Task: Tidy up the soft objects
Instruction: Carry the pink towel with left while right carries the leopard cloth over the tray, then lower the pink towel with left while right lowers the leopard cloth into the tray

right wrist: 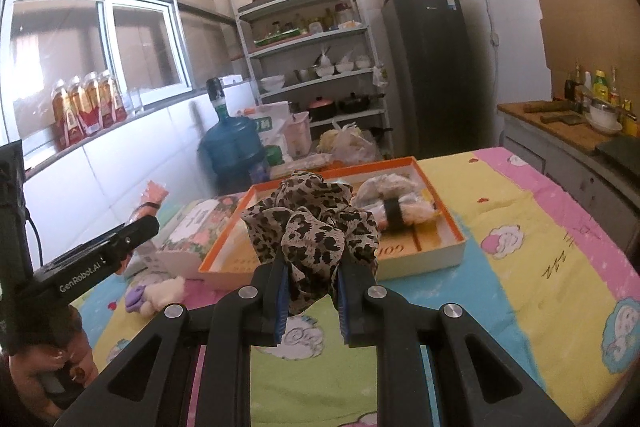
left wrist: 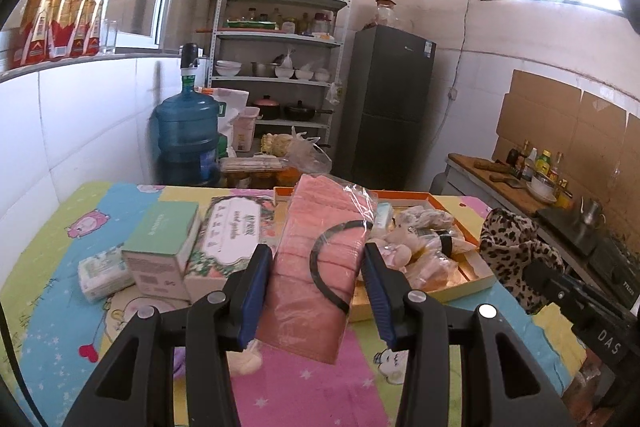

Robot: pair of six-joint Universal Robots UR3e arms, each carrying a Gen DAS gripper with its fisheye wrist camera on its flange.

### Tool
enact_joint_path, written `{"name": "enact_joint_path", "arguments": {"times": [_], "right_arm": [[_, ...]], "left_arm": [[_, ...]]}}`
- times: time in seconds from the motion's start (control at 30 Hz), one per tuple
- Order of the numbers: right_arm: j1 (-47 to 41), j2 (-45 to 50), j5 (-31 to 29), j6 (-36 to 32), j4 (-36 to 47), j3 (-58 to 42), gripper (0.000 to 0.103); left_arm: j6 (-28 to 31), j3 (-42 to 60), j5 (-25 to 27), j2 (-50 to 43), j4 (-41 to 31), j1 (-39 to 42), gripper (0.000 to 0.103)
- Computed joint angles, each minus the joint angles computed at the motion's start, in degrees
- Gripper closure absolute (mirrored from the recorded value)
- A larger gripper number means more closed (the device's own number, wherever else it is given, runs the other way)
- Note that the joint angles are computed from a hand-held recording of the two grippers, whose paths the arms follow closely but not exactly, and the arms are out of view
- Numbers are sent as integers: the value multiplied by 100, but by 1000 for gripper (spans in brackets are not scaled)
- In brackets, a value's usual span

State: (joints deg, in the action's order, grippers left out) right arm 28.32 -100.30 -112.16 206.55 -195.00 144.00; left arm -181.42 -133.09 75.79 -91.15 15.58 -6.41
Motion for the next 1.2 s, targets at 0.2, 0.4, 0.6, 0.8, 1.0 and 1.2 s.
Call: {"name": "enact_joint_path", "arguments": {"times": [0.2, 0.4, 0.6, 0.8, 1.0, 1.2], "right_arm": [[-711, -541, 506, -237, 93, 354, 83], [-1389, -917, 1022, -496, 201, 568, 83], [-1974, -1014, 1541, -773, 192, 626, 83], [-2262, -585, 1850, -987, -54, 368, 83], [-2556, -10, 2250, -1140, -253, 12, 83], [-2723, 684, 2463, -1186, -421, -433, 83]], "left_arm": [[-112, 533, 321, -507, -97, -384, 57], [-218, 984, 474, -865, -198, -583, 57], [-288, 1329, 450, -1222, -115, -708, 57], [-331, 1943, 533, -1661, -274, -911, 57], [-451, 2644, 570, -2185, -490, -1073, 57], [-517, 3365, 599, -2734, -776, -1202, 57]]}}
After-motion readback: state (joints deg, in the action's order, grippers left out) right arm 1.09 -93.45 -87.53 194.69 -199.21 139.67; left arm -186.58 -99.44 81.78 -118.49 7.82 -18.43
